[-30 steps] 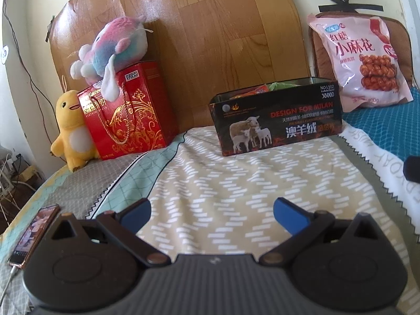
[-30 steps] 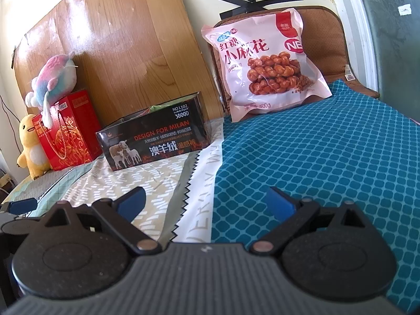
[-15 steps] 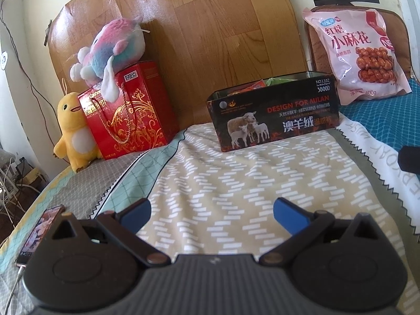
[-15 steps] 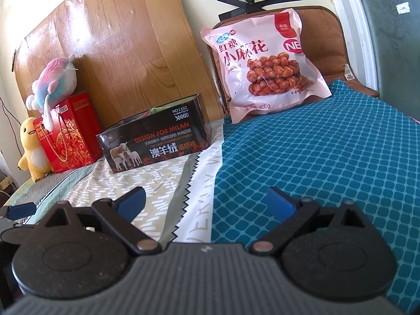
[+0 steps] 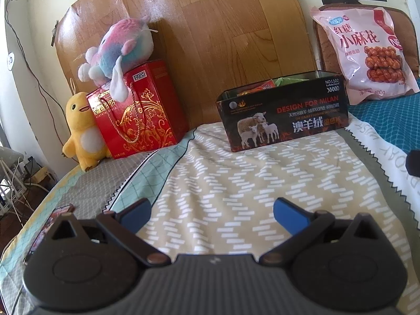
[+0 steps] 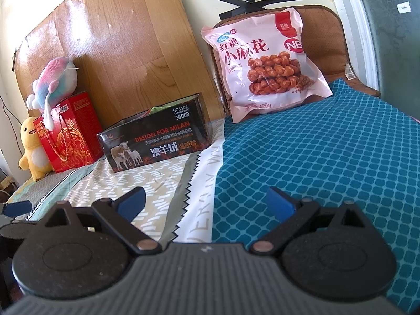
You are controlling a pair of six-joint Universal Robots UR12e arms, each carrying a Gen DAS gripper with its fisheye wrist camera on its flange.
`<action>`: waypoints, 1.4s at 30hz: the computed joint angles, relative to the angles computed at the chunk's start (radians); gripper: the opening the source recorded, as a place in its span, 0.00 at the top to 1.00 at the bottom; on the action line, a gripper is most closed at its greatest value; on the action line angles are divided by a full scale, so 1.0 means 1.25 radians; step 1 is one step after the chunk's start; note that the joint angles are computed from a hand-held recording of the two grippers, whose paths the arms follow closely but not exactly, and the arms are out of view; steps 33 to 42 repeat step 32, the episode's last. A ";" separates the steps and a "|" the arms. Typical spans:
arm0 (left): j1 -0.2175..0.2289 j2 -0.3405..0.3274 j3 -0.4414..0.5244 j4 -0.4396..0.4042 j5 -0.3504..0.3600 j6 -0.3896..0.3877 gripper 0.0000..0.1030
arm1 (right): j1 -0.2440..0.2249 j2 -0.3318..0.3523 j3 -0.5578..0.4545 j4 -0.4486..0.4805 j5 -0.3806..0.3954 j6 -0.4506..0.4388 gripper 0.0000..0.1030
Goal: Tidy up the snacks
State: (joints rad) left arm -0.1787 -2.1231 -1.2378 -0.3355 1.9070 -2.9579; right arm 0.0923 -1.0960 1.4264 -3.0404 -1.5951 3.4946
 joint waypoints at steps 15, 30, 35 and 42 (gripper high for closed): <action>-0.003 0.001 -0.005 0.016 0.011 0.012 0.00 | 0.001 0.000 0.002 -0.006 0.000 0.005 0.03; 0.001 0.005 -0.008 0.002 -0.019 0.018 0.00 | 0.001 -0.002 0.003 -0.009 0.000 0.010 0.03; 0.002 0.006 -0.009 -0.004 -0.027 0.016 0.00 | 0.001 -0.002 0.003 -0.009 0.000 0.010 0.03; 0.002 0.006 -0.009 -0.004 -0.027 0.016 0.00 | 0.001 -0.002 0.003 -0.009 0.000 0.010 0.03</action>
